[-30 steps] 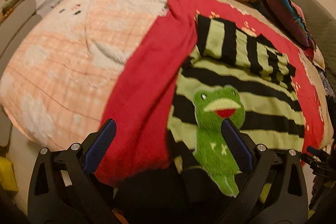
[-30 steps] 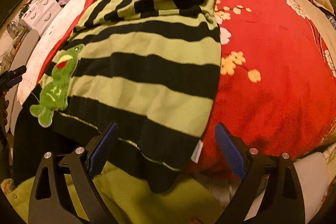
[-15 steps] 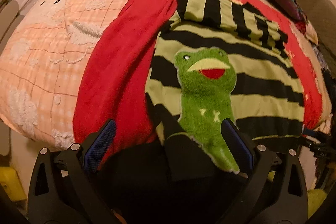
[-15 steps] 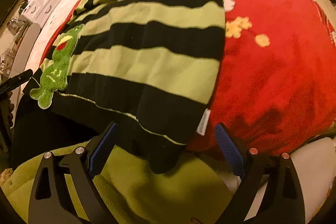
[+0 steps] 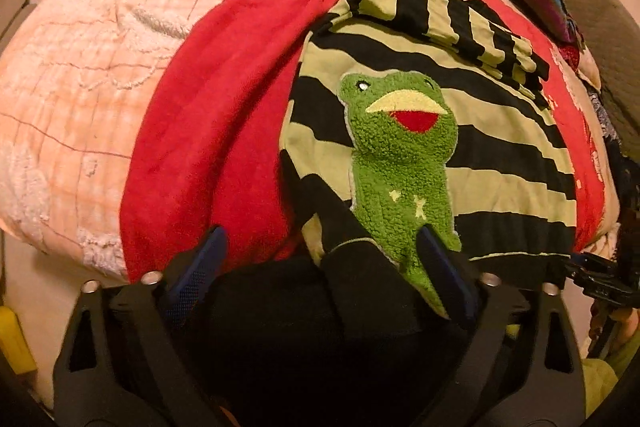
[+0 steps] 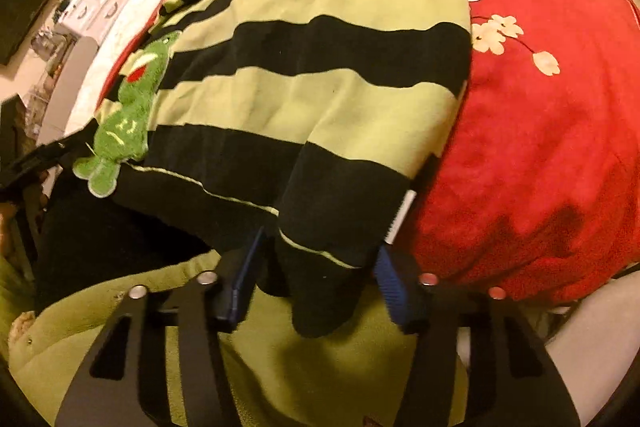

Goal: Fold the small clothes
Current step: 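Close both grippers on the striped sweater hem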

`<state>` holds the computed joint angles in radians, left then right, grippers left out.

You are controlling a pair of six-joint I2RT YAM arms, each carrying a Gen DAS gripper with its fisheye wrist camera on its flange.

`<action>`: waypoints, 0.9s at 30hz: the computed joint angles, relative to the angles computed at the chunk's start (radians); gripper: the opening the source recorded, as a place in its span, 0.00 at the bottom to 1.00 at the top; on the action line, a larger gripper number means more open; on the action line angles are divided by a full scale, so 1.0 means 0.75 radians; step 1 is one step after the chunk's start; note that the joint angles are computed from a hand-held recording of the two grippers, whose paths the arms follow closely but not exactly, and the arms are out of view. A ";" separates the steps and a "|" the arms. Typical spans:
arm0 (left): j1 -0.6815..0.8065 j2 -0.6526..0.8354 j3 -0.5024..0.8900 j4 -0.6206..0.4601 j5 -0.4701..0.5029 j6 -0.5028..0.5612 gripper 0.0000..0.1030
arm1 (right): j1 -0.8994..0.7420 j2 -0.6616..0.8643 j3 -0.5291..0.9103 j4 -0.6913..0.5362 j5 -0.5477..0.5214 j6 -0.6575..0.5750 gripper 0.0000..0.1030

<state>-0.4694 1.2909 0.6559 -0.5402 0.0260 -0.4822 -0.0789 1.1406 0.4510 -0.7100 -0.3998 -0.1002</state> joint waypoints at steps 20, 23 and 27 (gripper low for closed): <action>0.000 0.027 -0.014 0.102 0.165 -0.012 0.09 | -0.120 0.046 0.042 -0.031 -0.163 -0.124 0.12; 0.042 0.004 0.010 0.104 0.222 -0.023 0.07 | -0.250 0.076 0.108 -0.105 -0.285 -0.213 0.11; 0.073 0.045 0.121 0.111 0.259 -0.042 0.06 | -0.364 0.150 0.240 -0.152 -0.419 -0.248 0.11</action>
